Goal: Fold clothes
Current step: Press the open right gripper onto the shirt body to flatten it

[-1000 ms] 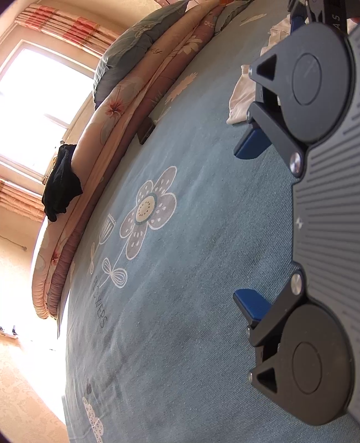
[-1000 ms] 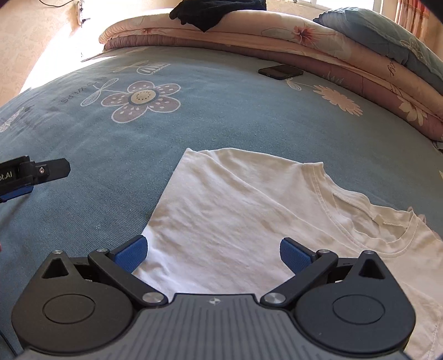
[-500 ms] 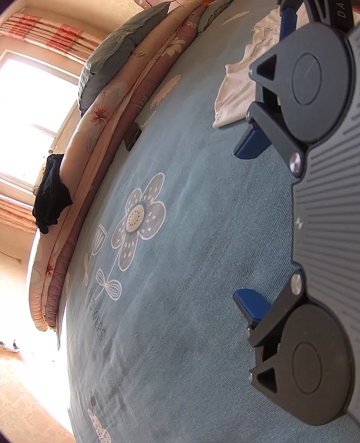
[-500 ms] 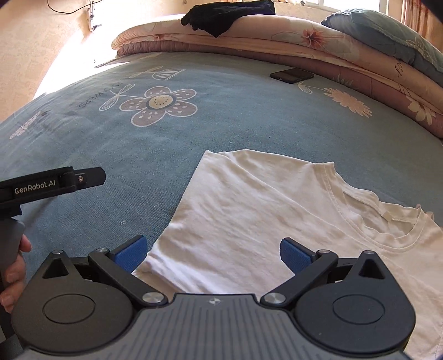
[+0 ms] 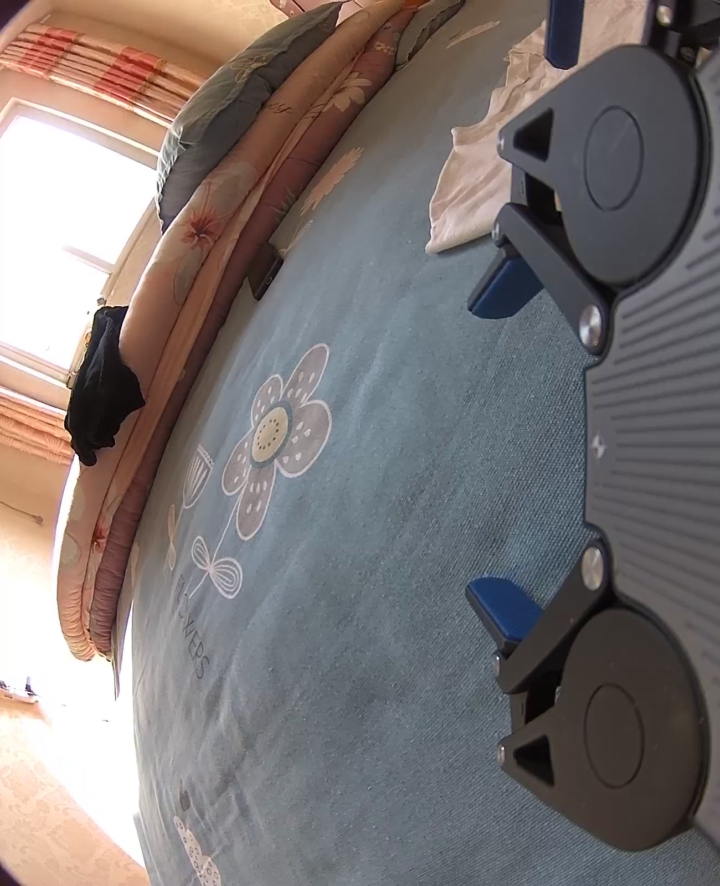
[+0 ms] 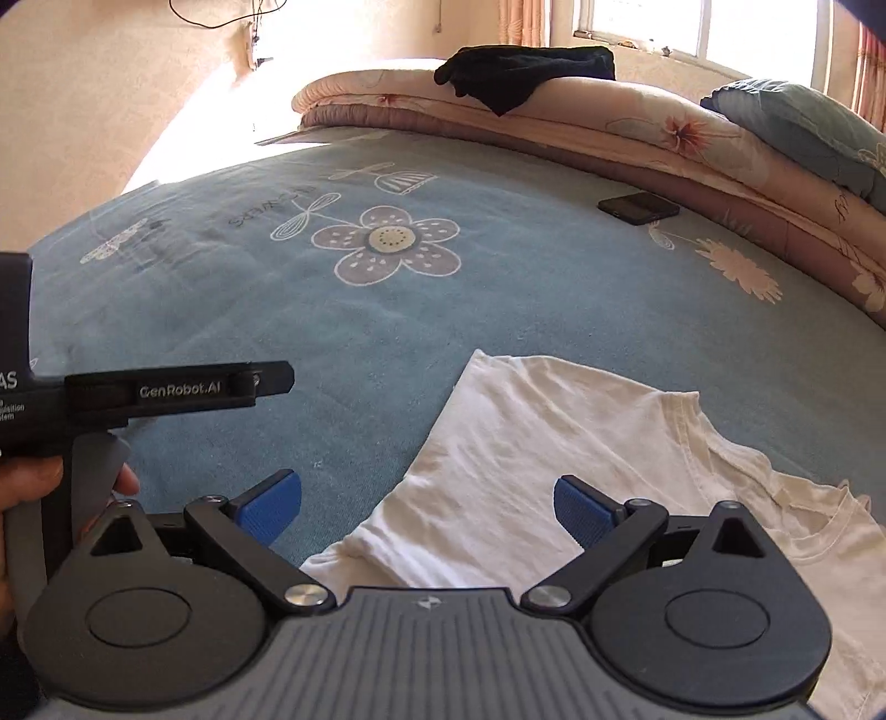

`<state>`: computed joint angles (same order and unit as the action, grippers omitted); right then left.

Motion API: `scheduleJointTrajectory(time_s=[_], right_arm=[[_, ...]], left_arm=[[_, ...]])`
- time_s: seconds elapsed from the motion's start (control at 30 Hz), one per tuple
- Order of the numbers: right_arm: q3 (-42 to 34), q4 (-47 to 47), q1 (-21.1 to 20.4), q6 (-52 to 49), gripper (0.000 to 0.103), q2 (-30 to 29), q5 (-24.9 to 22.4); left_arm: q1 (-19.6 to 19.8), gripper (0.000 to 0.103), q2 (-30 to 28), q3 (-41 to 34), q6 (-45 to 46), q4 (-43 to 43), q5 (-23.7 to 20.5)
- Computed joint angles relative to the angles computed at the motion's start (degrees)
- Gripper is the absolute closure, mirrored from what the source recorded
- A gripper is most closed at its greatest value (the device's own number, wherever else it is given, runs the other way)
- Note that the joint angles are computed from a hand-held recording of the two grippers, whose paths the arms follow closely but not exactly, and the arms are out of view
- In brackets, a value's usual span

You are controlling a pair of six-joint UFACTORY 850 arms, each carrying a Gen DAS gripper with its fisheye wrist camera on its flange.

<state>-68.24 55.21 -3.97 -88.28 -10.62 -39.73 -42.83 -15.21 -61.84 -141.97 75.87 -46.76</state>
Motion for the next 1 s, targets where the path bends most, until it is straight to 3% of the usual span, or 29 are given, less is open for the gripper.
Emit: scheduleJointTrajectory(time_s=[0.2, 0.53, 0.73, 0.93, 1.0], right_arm=[[-7.72, -11.68, 2.84, 16.46, 0.016, -7.49, 4.43], [-9.91, -13.97, 7.53, 22.23, 0.013, -12.36, 14.74], [-10.92, -10.12, 5.63, 24.11, 0.012, -11.46, 10.93], [-8.35, -22.16, 4.79, 33.78, 0.006, -8.87, 10.41], [-8.14, -24.57, 5.61, 35.80, 0.006, -9.69, 12.42]], left_arm=[[-0.02, 0.003, -0.04, -0.06, 0.23, -0.02, -0.01], [0.17, 0.003, -0.07, -0.01, -0.02, 0.15, 0.10], [0.14, 0.003, 0.16, 0.34, -0.88, 0.40, 0.11], [0.06, 0.003, -0.15, -0.14, 0.28, -0.24, -0.08], [0.00, 0.003, -0.40, -0.49, 1.26, -0.66, -0.27]])
